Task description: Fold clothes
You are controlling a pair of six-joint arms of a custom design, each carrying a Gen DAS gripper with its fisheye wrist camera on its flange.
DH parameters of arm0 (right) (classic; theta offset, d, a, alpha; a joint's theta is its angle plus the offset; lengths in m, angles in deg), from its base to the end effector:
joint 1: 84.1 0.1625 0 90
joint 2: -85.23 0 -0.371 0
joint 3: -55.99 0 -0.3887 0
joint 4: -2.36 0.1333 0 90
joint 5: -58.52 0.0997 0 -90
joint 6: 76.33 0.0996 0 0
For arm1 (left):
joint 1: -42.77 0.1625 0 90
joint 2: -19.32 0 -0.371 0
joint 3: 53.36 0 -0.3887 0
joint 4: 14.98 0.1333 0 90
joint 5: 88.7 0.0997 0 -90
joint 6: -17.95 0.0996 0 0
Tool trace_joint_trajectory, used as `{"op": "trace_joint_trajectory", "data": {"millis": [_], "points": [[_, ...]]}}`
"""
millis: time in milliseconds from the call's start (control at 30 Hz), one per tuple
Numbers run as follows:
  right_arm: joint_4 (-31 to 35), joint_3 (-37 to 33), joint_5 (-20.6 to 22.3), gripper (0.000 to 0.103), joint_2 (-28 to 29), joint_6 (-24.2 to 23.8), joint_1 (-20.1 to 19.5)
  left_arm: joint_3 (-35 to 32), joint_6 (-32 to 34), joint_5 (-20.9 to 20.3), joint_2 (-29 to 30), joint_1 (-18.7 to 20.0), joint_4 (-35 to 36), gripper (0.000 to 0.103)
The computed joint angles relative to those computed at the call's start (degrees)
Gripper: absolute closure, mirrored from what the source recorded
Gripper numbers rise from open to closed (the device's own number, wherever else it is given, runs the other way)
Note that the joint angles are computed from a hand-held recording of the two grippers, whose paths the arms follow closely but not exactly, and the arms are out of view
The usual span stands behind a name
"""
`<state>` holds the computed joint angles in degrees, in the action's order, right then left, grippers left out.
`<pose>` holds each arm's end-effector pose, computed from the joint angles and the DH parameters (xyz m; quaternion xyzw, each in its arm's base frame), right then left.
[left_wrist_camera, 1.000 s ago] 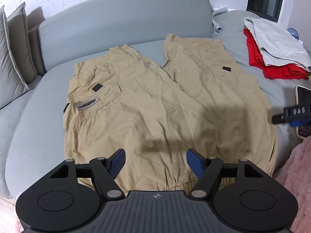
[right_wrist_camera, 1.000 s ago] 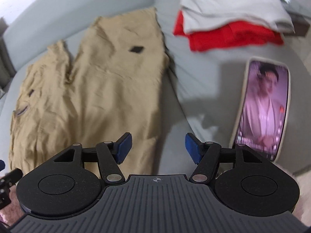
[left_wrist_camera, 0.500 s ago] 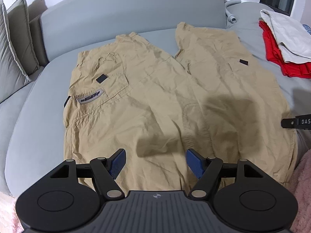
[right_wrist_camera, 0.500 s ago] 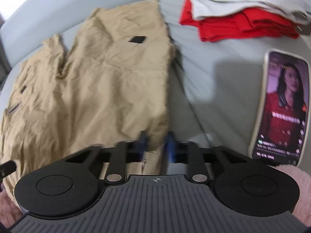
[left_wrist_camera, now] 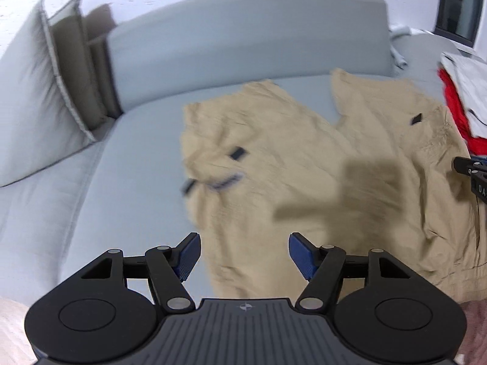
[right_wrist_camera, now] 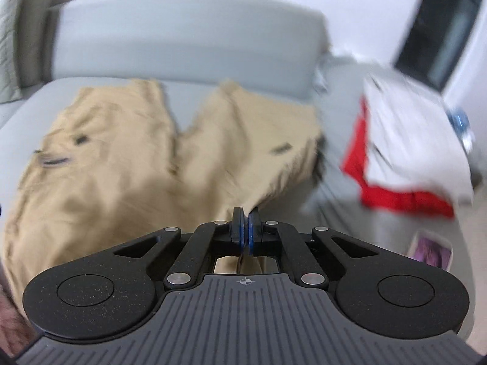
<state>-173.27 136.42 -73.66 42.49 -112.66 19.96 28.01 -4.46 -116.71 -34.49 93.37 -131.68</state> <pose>0.2349 -0.6645 0.2012 0.2307 -0.8337 0.3084 0.3958 -0.2496 -0.6525 0.2338 0.1304 0.8472 -0.2590 0.4451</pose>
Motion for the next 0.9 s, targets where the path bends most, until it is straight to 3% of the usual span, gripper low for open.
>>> {"op": "trace_joint_trajectory", "data": {"millis": [233, 367, 433, 467, 567, 600, 667, 800, 900], "points": [[6.42, -5.42, 3.20, 0.101, 7.93, -3.71, 6.13, 4.29, -1.29, -2.92, -6.77, 3.91, -3.11, 0.055], [13.75, -3.94, 10.41, 0.101, 8.41, -3.02, 7.28, 6.57, -1.50, -5.86, -9.06, 6.49, -7.09, 0.059], [18.23, -3.96, 11.98, 0.100, 8.77, -2.66, 7.47, 7.66, -0.42, -7.01, -9.62, 7.40, -9.49, 0.060], [20.52, -4.12, 12.72, 0.098, 9.04, -2.53, 7.55, 8.13, 0.61, -7.72, -9.73, 7.70, -10.75, 0.060], [31.00, -4.98, 13.73, 0.075, 9.10, 2.56, 7.08, 9.93, 5.34, -9.49, -10.12, 7.96, -15.37, 0.058], [30.60, -4.15, 14.47, 0.066, 8.41, 2.79, 6.91, 11.03, 8.46, -10.43, -10.28, 7.88, -18.46, 0.056], [28.98, -0.39, 17.63, 0.057, 4.44, 3.68, 6.24, 12.18, 11.52, -11.39, -10.43, 7.59, -21.79, 0.048], [24.99, 3.58, 17.86, 0.057, -0.68, 6.71, 5.34, 13.95, 17.34, -15.09, -10.04, 6.26, -26.92, 0.046], [24.28, 4.50, 16.51, 0.059, -2.73, 9.47, 4.66, 14.53, 20.48, -15.37, -8.91, 4.85, -27.28, 0.035]]}}
